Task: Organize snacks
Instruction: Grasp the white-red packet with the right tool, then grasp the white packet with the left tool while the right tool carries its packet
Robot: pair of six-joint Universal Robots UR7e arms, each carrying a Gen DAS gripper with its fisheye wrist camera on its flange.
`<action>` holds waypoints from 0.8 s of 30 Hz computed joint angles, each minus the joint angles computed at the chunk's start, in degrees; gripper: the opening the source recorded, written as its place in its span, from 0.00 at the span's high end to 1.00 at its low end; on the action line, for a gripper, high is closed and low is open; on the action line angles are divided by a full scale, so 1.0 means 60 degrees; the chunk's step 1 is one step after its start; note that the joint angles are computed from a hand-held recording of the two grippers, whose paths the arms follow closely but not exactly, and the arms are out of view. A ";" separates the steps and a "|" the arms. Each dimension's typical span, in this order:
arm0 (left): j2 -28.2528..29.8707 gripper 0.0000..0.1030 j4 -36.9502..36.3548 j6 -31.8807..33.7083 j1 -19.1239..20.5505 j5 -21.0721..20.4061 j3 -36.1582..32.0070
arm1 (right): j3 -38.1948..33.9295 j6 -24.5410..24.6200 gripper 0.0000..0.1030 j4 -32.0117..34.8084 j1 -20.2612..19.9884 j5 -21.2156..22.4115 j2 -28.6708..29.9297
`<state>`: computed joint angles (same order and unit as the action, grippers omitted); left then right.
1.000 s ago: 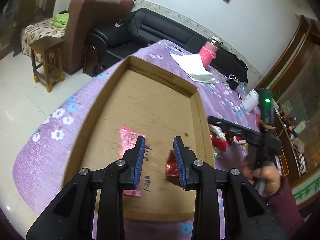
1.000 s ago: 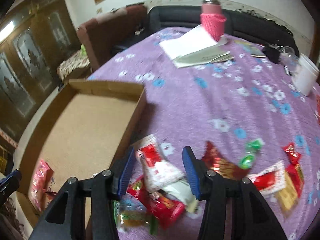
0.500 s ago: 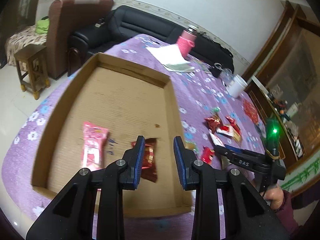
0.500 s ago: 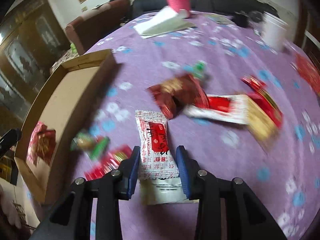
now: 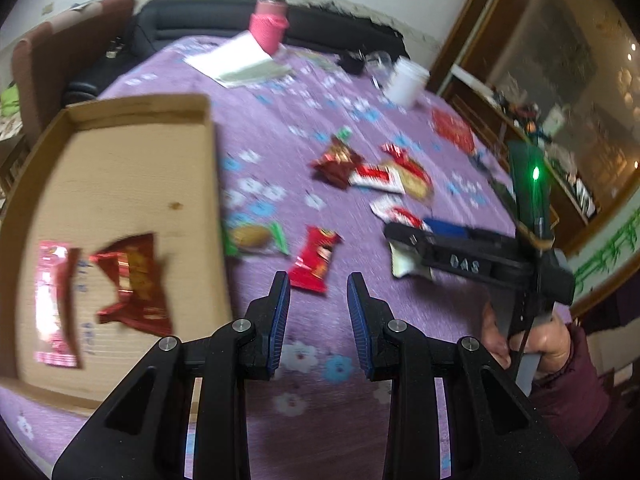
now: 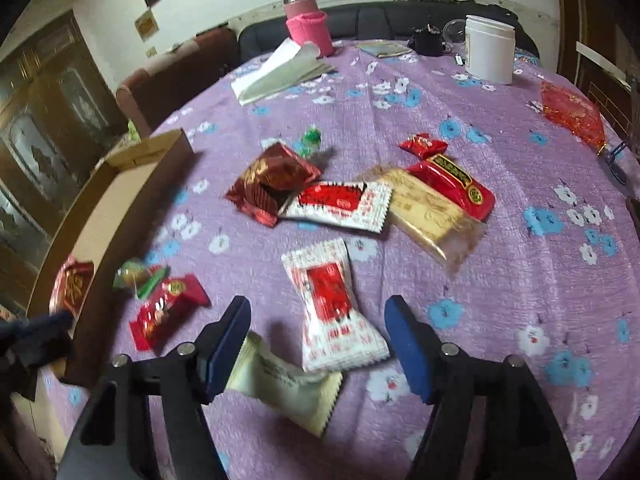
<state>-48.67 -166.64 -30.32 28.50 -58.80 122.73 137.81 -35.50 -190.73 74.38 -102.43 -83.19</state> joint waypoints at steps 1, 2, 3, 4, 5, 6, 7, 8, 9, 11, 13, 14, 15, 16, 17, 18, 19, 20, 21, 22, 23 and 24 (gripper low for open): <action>0.0125 0.72 0.0123 -0.0022 0.0017 -0.0044 -0.0110 | -0.0006 -0.0017 0.29 -0.0135 0.0018 0.0017 0.0089; 0.0297 0.72 0.0288 -0.0056 0.0038 -0.0106 -0.0260 | -0.0031 -0.0092 0.29 -0.0240 0.0033 0.0022 0.0166; 0.0402 0.72 0.0377 -0.0058 0.0052 -0.0148 -0.0349 | -0.0059 -0.0149 0.30 -0.0314 0.0055 -0.0010 0.0231; 0.0473 0.72 0.0460 -0.0055 0.0059 -0.0194 -0.0406 | -0.0097 -0.0196 0.39 -0.0415 0.0081 -0.0054 0.0313; 0.0570 0.72 0.0543 -0.0055 0.0058 -0.0250 -0.0491 | -0.0099 -0.0277 0.49 -0.0611 0.0103 -0.0169 0.0387; 0.0657 0.72 0.0589 -0.0006 0.0050 -0.0335 -0.0567 | -0.0126 -0.0353 0.68 -0.0780 0.0128 -0.0335 0.0453; 0.0740 0.72 0.0591 0.0068 0.0035 -0.0407 -0.0625 | -0.0153 -0.0308 0.70 -0.0692 0.0044 -0.0262 0.0380; 0.0840 0.72 0.0610 0.0169 0.0023 -0.0457 -0.0724 | -0.0177 -0.0121 0.71 -0.0268 -0.0170 0.0153 0.0140; 0.0969 0.72 0.0621 0.0322 -0.0002 -0.0513 -0.0846 | -0.0218 0.0101 0.71 0.0144 -0.0366 0.0511 -0.0081; 0.1232 0.72 0.0591 0.0652 -0.0044 -0.0629 -0.1090 | -0.0258 0.0346 0.71 0.0290 -0.0524 0.0675 -0.0236; 0.1464 0.72 0.0636 0.0883 -0.0068 -0.0706 -0.1341 | -0.0272 0.0528 0.71 0.0256 -0.0646 0.0733 -0.0318; 0.1663 0.72 0.0639 0.1081 -0.0061 -0.0768 -0.1555 | -0.0289 0.0638 0.71 0.0385 -0.0742 0.0865 -0.0417; 0.1800 0.72 0.0589 0.1249 -0.0049 -0.0830 -0.1691 | -0.0315 0.0759 0.71 0.0547 -0.0854 0.1009 -0.0522; 0.1927 0.72 0.0523 0.1433 -0.0035 -0.0879 -0.1815 | -0.0346 0.0863 0.71 0.0721 -0.0968 0.1175 -0.0623; 0.2087 0.72 0.0446 0.1706 -0.0033 -0.0905 -0.1966 | -0.0383 0.0997 0.71 0.0932 -0.1093 0.1371 -0.0735; 0.2299 0.72 0.0376 0.2162 -0.0060 -0.0882 -0.2162 | -0.0430 0.1144 0.71 0.1184 -0.1230 0.1600 -0.0852; 0.2397 0.72 0.0358 0.2434 -0.0084 -0.0844 -0.2253 | -0.0479 0.1258 0.71 0.1431 -0.1348 0.1829 -0.0943; 0.2554 0.72 0.0336 0.2882 -0.0143 -0.0728 -0.2389 | -0.0533 0.1354 0.71 0.1702 -0.1472 0.2066 -0.1044; 0.2721 0.72 0.0334 0.3419 -0.0225 -0.0519 -0.2529 | -0.0572 0.1432 0.71 0.1922 -0.1581 0.2277 -0.1122; 0.2830 0.72 0.0306 0.3842 -0.0277 -0.0374 -0.2614 | -0.0587 0.1477 0.71 0.2040 -0.1642 0.2395 -0.1168; 0.2927 0.72 0.0265 0.4303 -0.0285 -0.0341 -0.2706 | -0.0603 0.1510 0.71 0.2111 -0.1669 0.2459 -0.1186; 0.2992 0.72 0.0334 0.4746 -0.0223 -0.0444 -0.2818 | -0.0607 0.1523 0.71 0.2103 -0.1646 0.2437 -0.1178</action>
<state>-30.71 -164.64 -1.85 27.16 -61.47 105.82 134.17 -26.36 -178.11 64.50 -87.81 -90.26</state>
